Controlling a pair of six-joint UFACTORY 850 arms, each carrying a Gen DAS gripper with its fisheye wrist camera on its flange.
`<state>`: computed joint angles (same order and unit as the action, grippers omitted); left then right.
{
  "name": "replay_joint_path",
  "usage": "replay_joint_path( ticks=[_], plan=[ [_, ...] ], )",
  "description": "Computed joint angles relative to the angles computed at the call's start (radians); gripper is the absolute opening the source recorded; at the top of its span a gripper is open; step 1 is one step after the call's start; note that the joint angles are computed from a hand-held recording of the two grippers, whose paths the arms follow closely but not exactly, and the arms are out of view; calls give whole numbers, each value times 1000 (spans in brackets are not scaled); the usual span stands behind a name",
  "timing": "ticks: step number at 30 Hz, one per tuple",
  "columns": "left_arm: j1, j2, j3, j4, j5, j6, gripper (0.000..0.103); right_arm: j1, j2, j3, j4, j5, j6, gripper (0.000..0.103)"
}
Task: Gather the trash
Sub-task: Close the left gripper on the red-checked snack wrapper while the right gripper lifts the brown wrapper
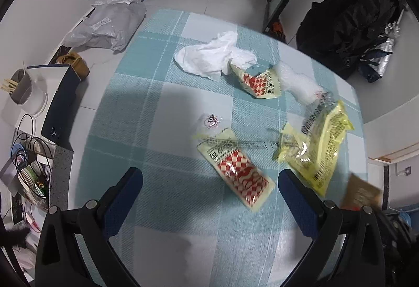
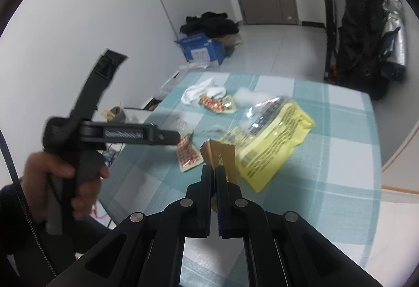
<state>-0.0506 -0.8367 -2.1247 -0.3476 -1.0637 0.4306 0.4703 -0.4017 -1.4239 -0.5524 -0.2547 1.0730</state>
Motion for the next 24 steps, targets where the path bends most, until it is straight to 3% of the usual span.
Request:
replay_joint_path(
  ticks=[3, 8, 11, 15, 24],
  plan=[
    [-12, -32, -36, 48, -21, -55, 99, -4, 27, 28, -65, 12, 78, 3],
    [-48, 3, 21, 156, 56, -65, 91, -12, 57, 58, -144, 28, 158, 3],
    [-68, 45, 90, 212, 127, -40, 71, -14, 77, 78, -196, 39, 215, 3],
    [-65, 80, 133, 174, 144, 12, 23, -15, 90, 91, -279, 50, 296, 3],
    [-26, 102, 162, 58, 97, 81, 18, -12, 100, 99, -317, 41, 351, 3]
  ],
)
